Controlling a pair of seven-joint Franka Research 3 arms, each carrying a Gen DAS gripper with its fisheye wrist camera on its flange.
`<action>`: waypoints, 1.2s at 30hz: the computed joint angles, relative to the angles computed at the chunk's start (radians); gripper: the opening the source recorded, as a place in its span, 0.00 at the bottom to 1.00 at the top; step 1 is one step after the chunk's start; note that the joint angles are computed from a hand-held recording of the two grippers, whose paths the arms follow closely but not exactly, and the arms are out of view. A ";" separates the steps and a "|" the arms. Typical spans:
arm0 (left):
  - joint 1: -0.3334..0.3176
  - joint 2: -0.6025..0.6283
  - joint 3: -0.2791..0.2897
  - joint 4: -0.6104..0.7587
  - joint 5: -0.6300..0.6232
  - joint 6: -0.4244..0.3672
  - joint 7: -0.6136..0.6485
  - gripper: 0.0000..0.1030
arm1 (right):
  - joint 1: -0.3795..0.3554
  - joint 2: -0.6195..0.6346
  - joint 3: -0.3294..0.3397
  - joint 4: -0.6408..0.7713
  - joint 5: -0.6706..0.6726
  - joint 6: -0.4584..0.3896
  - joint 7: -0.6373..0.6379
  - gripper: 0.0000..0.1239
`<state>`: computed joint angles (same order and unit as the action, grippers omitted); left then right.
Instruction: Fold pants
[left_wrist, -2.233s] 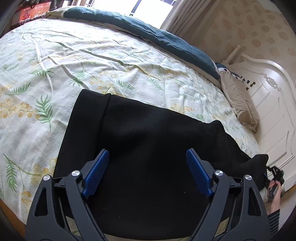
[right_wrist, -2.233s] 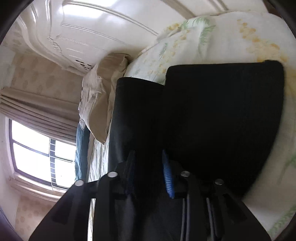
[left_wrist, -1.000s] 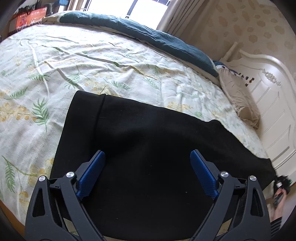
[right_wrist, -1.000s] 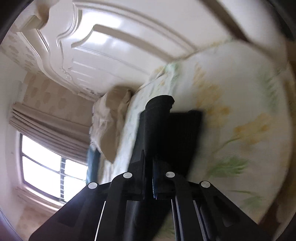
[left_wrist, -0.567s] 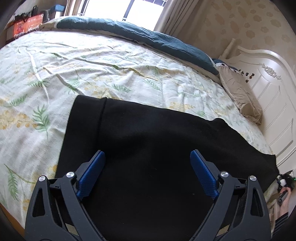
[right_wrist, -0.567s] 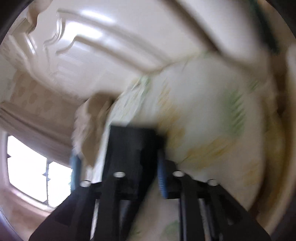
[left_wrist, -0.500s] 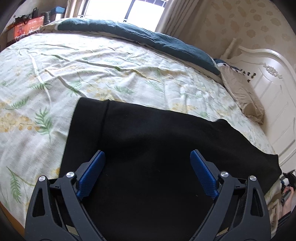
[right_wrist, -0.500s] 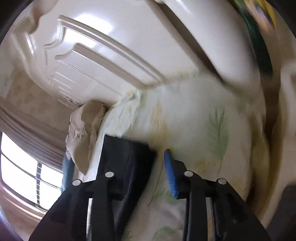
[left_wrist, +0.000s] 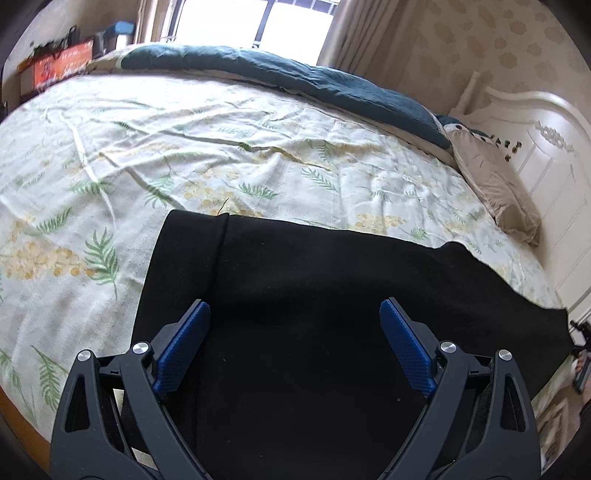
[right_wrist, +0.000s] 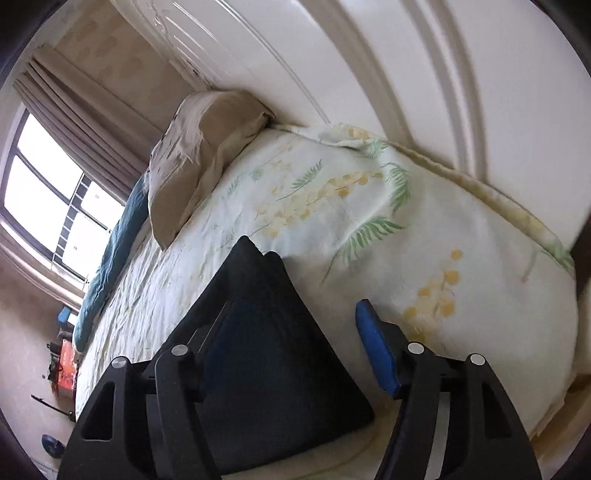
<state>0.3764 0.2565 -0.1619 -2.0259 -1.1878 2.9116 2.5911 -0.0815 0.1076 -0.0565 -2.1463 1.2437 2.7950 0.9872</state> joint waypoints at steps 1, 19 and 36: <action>0.002 -0.001 0.001 0.001 -0.002 -0.007 -0.008 0.90 | -0.012 0.003 0.007 0.009 -0.025 -0.044 0.004 0.53; 0.062 0.028 -0.089 -0.006 0.131 0.063 -0.054 0.92 | 0.105 -0.193 0.002 -0.042 -0.663 0.014 0.492 0.14; 0.021 0.022 -0.038 0.008 -0.073 0.016 0.146 0.96 | 0.304 -0.123 0.124 0.113 -0.848 0.051 0.620 0.14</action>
